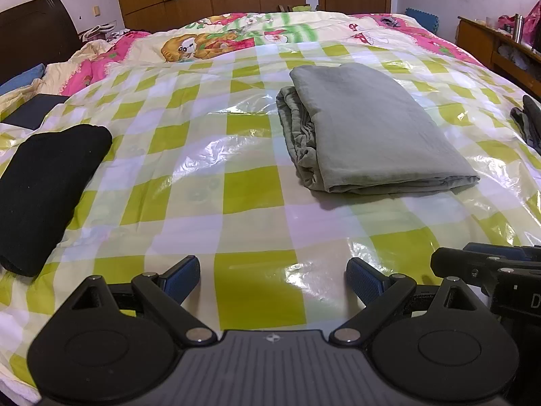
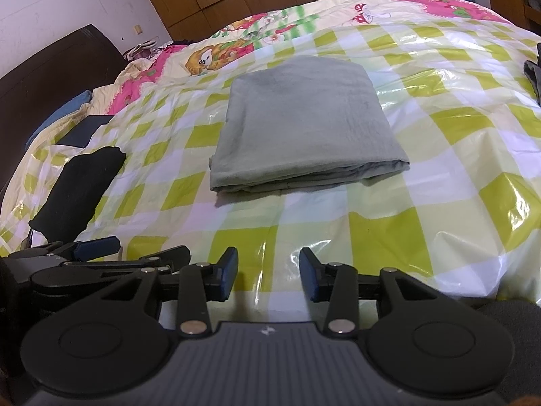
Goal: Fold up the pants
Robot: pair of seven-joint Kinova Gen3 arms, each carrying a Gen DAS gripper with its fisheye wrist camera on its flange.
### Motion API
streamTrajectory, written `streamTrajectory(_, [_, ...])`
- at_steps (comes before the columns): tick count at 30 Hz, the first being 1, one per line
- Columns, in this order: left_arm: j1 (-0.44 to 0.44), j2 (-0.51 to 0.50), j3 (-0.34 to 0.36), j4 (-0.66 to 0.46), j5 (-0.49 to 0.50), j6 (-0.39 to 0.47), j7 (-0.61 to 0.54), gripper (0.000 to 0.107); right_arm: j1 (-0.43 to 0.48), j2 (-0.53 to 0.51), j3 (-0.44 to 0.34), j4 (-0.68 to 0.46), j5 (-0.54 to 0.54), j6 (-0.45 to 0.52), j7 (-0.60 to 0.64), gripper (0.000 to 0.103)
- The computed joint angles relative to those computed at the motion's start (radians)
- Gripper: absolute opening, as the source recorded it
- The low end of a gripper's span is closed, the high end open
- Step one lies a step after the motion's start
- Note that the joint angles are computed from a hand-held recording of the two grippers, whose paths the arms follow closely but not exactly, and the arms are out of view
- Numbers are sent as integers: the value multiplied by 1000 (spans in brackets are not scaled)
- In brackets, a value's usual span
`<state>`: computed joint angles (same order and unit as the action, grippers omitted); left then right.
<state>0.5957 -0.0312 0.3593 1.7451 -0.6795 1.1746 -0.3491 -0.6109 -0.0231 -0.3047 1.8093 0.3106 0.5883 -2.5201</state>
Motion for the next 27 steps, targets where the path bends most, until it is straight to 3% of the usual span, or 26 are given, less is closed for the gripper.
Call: streamTrajectory(27, [12, -13, 14, -2, -15, 12, 19, 103, -17, 5, -7, -11, 61, 43, -38, 42])
